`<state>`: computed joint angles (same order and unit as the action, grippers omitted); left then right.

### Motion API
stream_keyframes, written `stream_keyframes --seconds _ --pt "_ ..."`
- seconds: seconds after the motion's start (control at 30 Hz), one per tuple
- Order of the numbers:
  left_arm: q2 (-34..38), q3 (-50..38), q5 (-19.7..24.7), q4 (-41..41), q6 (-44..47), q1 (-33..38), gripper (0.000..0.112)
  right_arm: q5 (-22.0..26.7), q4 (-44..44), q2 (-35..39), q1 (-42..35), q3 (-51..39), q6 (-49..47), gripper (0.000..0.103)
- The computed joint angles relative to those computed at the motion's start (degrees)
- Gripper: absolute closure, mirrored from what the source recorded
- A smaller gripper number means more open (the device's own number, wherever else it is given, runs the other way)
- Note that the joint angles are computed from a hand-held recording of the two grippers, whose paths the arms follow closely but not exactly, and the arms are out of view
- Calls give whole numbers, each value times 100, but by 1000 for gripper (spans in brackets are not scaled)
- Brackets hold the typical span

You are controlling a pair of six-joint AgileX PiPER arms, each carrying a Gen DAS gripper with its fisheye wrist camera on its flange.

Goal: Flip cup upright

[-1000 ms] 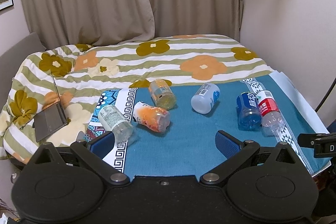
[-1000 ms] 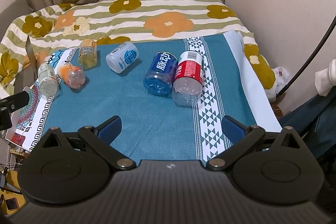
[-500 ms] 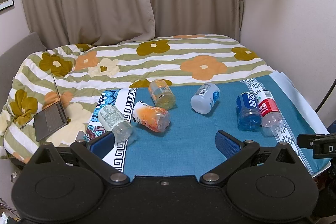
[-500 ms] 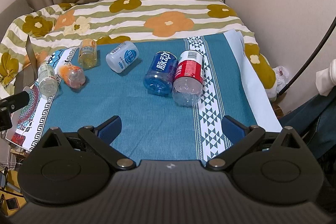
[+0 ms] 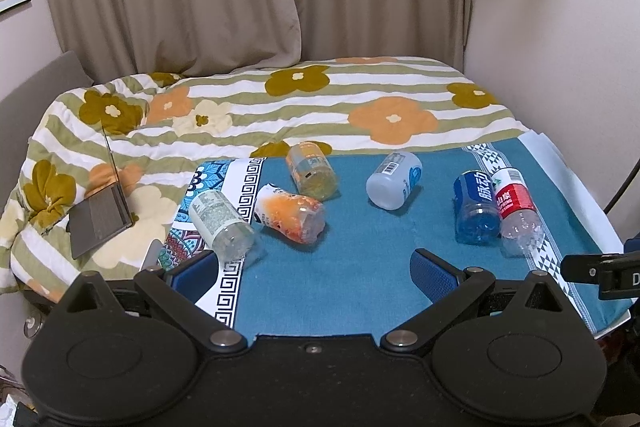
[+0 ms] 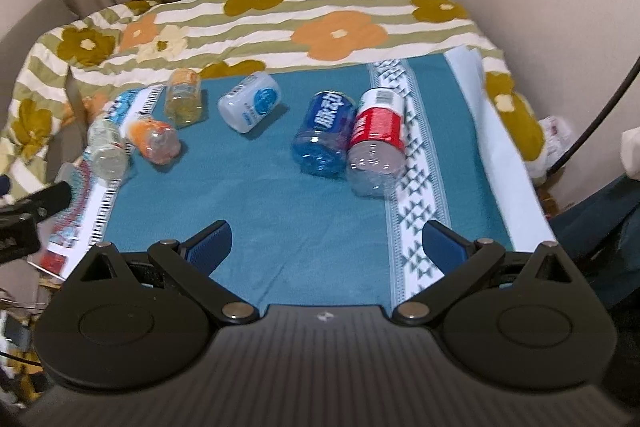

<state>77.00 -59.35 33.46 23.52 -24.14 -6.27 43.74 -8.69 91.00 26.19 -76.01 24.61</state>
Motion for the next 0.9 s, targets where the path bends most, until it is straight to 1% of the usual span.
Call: stream_keyframes --seconds 0.07,0.17,0.27,0.3,0.37,0.47,0.53,0.6,0.67,0.7,0.77,0.83,0.9 --pt "76 -131 84 96 -79 -82 9 55 109 30 -93 -121 -124 0" --pt "262 -378 182 240 -238 -202 9 -60 -90 19 -177 -133 -271 0" --pt "498 -635 200 222 -298 -262 9 -186 185 92 -440 -151 -776 0" --pt "613 -750 214 245 -326 -280 9 -193 407 179 -608 -225 -1078 0" --pt "811 -929 224 316 -373 -311 9 -105 624 361 -776 -362 -1424 0" --pt "1215 -1335 244 115 -51 -285 9 62 772 597 -929 -512 -1616 0" --pt "1520 -1679 290 -147 368 -234 9 227 934 725 -1025 -627 -1650 0" --pt "1808 -1986 280 -345 763 -185 9 293 1078 832 -1095 -686 -1644 0" --pt "2178 -2373 259 -729 1334 -88 9 390 1044 954 -1099 -801 -1405 0" --pt "2431 -2672 317 -1042 1739 -10 9 400 1025 994 -1102 -824 -1263 0" --pt "2871 -3241 495 -1650 2453 141 9 391 1175 1066 -1160 -883 -1007 0" --pt "3285 -3781 673 -2057 2965 237 9 397 1438 1187 -1251 -986 -856 0" --pt "3806 -4499 1012 -2417 3464 314 9 490 1633 1351 -1321 -1158 -680 0"
